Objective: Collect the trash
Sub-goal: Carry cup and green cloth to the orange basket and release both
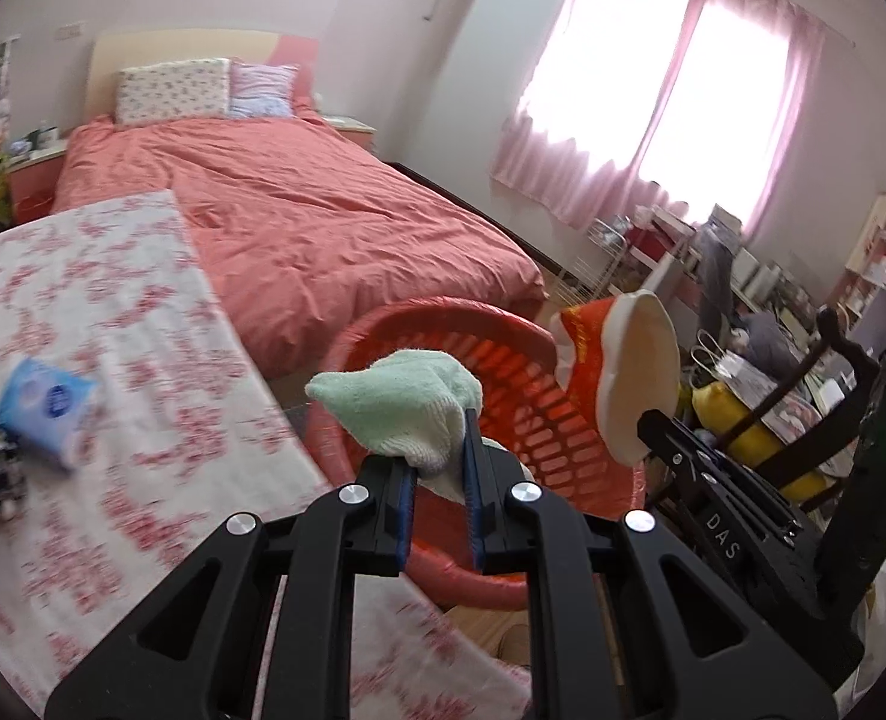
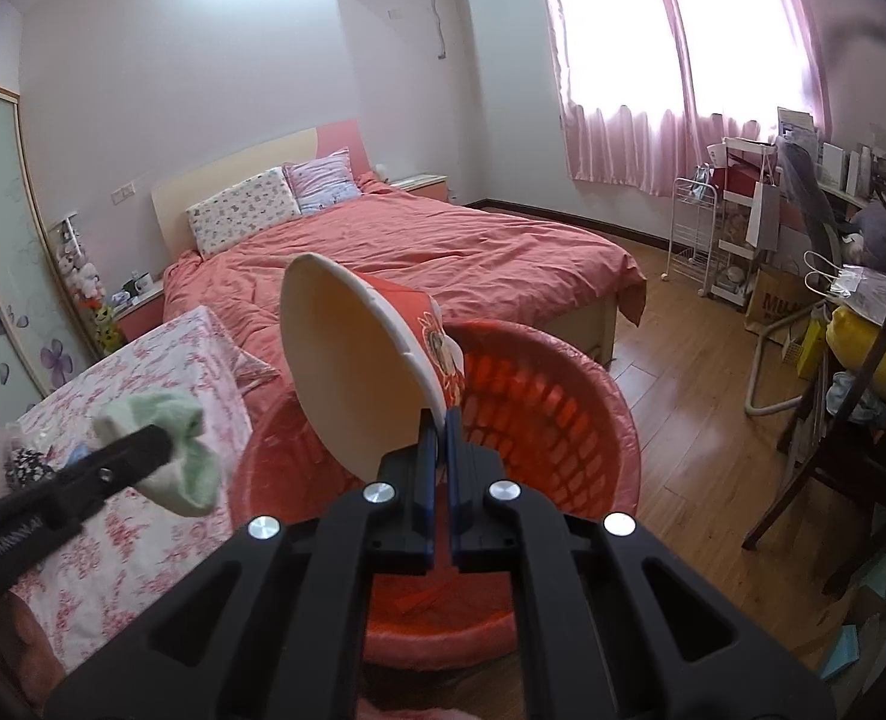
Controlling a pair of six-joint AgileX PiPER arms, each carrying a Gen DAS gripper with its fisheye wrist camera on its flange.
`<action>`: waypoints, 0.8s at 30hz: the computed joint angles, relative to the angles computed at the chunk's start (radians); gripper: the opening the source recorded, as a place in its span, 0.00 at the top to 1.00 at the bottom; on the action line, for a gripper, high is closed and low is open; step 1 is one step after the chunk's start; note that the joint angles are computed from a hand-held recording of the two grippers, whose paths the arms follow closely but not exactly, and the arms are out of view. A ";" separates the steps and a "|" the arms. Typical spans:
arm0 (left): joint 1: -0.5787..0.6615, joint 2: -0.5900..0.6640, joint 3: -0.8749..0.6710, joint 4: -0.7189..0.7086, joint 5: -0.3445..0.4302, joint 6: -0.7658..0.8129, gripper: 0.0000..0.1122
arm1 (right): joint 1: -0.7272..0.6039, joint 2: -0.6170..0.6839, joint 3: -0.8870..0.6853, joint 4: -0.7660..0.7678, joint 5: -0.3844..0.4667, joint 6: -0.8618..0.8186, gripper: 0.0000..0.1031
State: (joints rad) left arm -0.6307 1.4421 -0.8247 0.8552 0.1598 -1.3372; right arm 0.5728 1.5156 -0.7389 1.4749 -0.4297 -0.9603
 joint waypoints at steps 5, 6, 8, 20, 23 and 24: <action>-0.006 0.082 -0.056 -0.194 -0.023 0.207 0.88 | -0.053 0.037 -0.009 -0.096 0.041 0.085 0.96; -0.005 0.091 -0.063 -0.231 -0.023 0.247 0.88 | -0.062 0.043 -0.008 -0.115 0.047 0.106 0.96; -0.004 0.108 -0.078 -0.305 -0.016 0.322 0.88 | -0.077 0.047 -0.005 -0.150 0.061 0.141 0.96; 0.007 0.138 -0.094 -0.309 0.036 0.292 0.56 | -0.134 0.063 0.004 -0.224 0.109 0.239 0.68; 0.002 0.098 -0.058 -0.186 0.067 0.164 0.48 | -0.119 0.046 0.016 -0.162 0.090 0.180 0.65; -0.003 0.082 -0.044 -0.131 0.083 0.111 0.45 | -0.113 0.040 0.017 -0.139 0.086 0.156 0.64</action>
